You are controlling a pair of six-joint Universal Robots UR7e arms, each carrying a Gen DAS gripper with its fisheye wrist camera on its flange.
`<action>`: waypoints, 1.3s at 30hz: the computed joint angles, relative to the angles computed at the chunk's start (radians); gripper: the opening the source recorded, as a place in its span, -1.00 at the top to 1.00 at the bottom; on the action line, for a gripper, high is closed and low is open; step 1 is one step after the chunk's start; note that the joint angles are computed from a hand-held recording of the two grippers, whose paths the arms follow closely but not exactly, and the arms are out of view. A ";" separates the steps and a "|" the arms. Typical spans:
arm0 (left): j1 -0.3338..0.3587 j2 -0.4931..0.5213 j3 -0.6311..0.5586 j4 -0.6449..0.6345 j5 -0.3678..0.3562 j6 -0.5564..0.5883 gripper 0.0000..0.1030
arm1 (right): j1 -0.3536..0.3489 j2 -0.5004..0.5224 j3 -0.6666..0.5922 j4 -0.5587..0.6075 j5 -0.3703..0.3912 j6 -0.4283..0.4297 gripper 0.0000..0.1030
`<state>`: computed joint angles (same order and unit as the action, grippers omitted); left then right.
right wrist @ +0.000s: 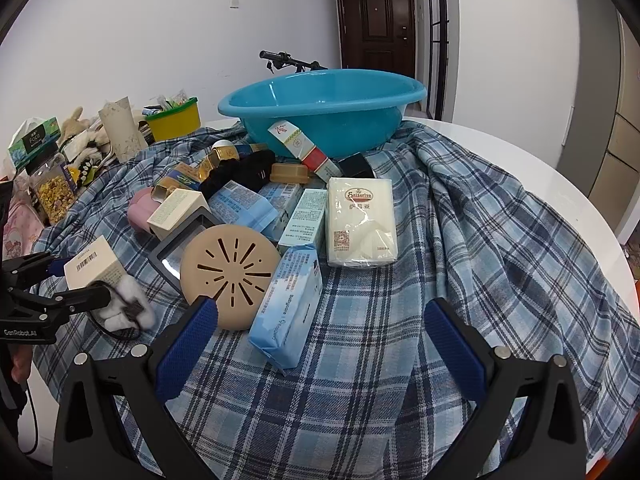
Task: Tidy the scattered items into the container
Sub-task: 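Lift the white barcode box slightly with the left tool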
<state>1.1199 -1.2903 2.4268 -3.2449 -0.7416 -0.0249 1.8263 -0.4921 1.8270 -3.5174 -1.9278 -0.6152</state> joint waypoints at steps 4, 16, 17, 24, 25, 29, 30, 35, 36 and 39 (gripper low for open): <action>-0.003 -0.020 0.008 0.022 -0.033 -0.016 -0.57 | -0.002 0.000 0.000 0.008 0.004 0.006 -1.00; 0.008 -0.023 -0.003 0.008 -0.016 -0.016 -0.58 | -0.006 -0.003 0.004 0.008 0.006 0.014 -1.00; 0.013 -0.019 -0.009 0.005 -0.018 -0.012 -0.58 | -0.007 -0.003 0.004 0.007 0.006 0.016 -1.00; 0.021 0.007 -0.055 -0.008 -0.020 0.025 -0.58 | -0.011 -0.009 0.006 0.005 0.002 0.021 -1.00; 0.020 0.009 -0.058 -0.010 -0.022 0.029 -0.58 | -0.011 -0.009 0.005 0.006 0.002 0.022 -1.00; 0.022 0.024 -0.081 0.002 -0.017 0.038 -0.58 | -0.013 -0.007 0.003 0.012 0.003 0.028 -1.00; 0.023 0.028 -0.084 0.009 -0.015 0.036 -0.58 | -0.013 -0.007 0.002 0.014 0.003 0.028 -1.00; 0.033 0.034 -0.077 0.047 0.002 0.027 -0.58 | -0.016 -0.007 -0.002 0.018 0.002 0.029 -1.00; 0.037 0.030 -0.073 0.052 -0.003 0.024 -0.58 | -0.016 -0.006 -0.003 0.019 0.003 0.032 -1.00; 0.052 0.017 -0.059 0.048 -0.032 0.017 -0.58 | -0.017 -0.003 -0.005 0.027 0.004 0.040 -1.00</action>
